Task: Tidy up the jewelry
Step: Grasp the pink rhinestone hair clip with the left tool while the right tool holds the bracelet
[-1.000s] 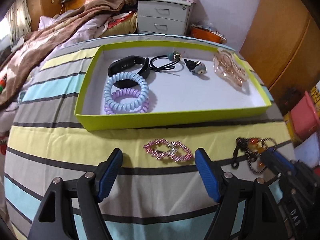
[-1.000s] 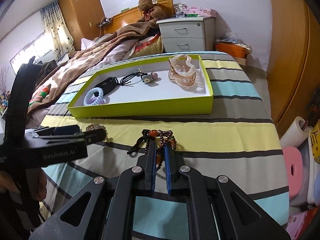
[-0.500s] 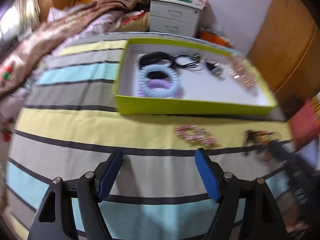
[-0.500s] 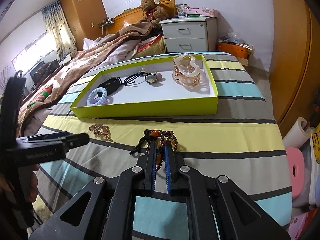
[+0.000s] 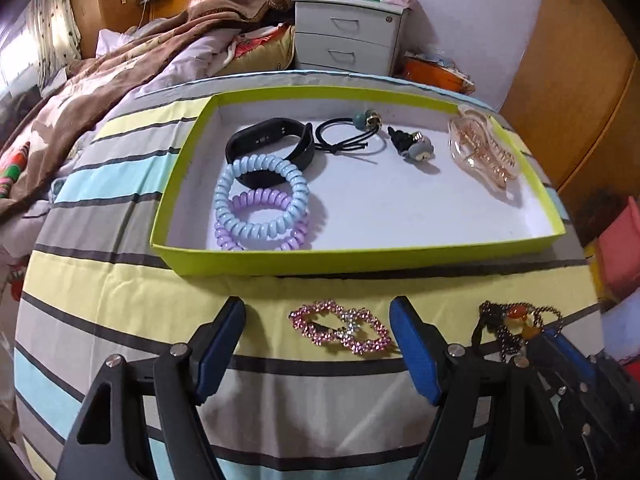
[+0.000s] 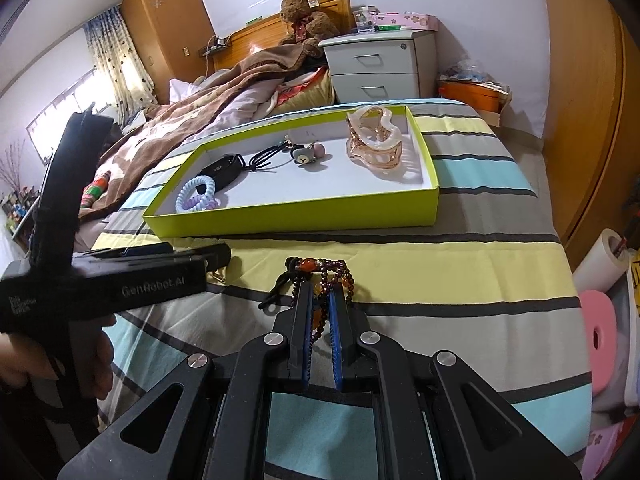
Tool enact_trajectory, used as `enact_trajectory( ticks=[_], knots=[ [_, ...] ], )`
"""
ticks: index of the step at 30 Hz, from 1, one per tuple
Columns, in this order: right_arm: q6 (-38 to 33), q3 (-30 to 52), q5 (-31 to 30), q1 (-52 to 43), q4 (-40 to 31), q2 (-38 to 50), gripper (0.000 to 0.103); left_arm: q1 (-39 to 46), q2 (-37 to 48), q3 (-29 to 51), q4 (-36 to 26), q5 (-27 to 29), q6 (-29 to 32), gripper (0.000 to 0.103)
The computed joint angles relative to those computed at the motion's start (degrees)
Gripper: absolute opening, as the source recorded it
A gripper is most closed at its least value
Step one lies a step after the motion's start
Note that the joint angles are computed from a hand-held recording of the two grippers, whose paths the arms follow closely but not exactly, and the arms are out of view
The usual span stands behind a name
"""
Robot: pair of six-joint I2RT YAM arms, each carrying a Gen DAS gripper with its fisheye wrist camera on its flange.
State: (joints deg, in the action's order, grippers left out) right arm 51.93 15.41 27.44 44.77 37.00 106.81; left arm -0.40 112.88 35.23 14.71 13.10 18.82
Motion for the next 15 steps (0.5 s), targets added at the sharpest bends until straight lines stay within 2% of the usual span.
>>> enact_trajectory(
  ticks=[3,7,9,15],
  knots=[
    [-0.26,-0.27,-0.28,-0.22,0.84,0.17,0.008,0.64,-0.55,-1.88,2.0,-1.01,2.21,0.077],
    [-0.39,-0.22,-0.2,0.01,1.17,0.45,0.008,3.72,-1.56,-2.35,0.63,-0.72,4.54,0.076],
    [-0.37,-0.14,-0.16,0.05,1.11,0.53,0.008,5.25,-1.53,-2.78,1.85,-1.01,5.74,0.076],
    [-0.06,0.49,0.34,0.36,-0.22,0.5,0.008,7.49,-0.46,-1.41,0.79,1.38,6.0,0.075]
  ],
)
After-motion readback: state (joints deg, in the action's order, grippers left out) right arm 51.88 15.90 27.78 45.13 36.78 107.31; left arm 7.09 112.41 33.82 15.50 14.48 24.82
